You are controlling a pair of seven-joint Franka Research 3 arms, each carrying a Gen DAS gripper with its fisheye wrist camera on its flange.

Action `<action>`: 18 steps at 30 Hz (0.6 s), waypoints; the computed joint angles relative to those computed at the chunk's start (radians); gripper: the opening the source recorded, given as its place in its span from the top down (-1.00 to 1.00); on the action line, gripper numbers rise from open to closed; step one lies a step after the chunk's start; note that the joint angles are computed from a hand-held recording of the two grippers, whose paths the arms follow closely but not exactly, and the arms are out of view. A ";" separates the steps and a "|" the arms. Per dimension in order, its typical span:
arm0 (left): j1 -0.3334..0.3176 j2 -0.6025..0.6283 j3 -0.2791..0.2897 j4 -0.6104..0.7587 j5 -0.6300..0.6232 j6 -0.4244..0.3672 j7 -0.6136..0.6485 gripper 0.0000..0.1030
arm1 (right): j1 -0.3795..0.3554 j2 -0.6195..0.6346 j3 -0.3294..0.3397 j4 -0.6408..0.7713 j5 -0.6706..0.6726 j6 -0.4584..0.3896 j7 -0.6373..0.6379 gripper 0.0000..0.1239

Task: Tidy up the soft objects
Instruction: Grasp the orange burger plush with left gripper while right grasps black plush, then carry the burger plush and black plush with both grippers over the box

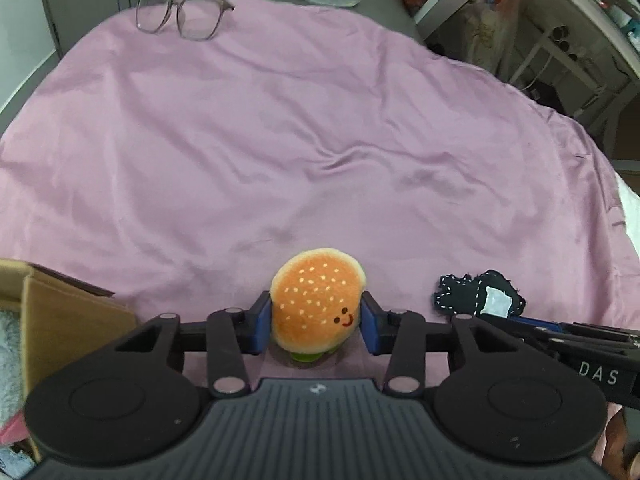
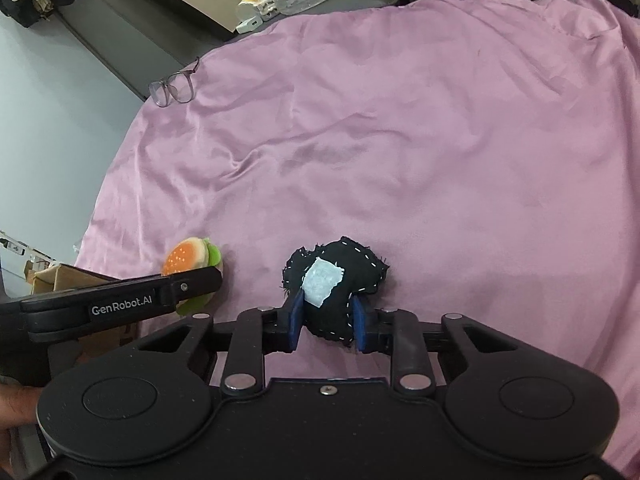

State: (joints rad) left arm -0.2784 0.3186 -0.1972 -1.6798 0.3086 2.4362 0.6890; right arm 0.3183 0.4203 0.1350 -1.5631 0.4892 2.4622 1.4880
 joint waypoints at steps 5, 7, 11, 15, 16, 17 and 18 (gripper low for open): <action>0.004 -0.047 -0.006 -0.038 -0.008 0.026 -0.001 0.16 | 0.003 -0.050 0.002 -0.043 0.006 0.015 -0.004 0.59; 0.005 -0.066 -0.008 -0.050 -0.011 0.036 0.000 0.16 | 0.007 -0.073 0.001 -0.063 0.005 0.024 -0.003 0.59; 0.006 -0.118 -0.012 -0.089 -0.004 0.056 -0.004 0.16 | 0.018 -0.115 -0.002 -0.094 -0.004 0.036 0.004 0.59; 0.010 -0.174 -0.018 -0.135 -0.005 0.068 -0.005 0.16 | 0.033 -0.155 -0.004 -0.120 -0.022 0.052 0.014 0.59; 0.011 -0.190 -0.019 -0.148 -0.005 0.070 -0.006 0.16 | 0.037 -0.163 -0.005 -0.124 -0.028 0.053 0.018 0.59; 0.011 -0.202 -0.020 -0.157 -0.002 0.070 -0.009 0.16 | 0.040 -0.174 -0.005 -0.133 -0.033 0.058 0.021 0.58; 0.013 -0.219 -0.022 -0.172 -0.004 0.074 -0.008 0.16 | 0.044 -0.184 -0.004 -0.140 -0.038 0.063 0.020 0.58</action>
State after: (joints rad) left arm -0.2658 0.0994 -0.2189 -1.8522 0.3045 2.5099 0.6813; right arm 0.3623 0.2359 0.1307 -1.7030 0.4509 2.5256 1.5082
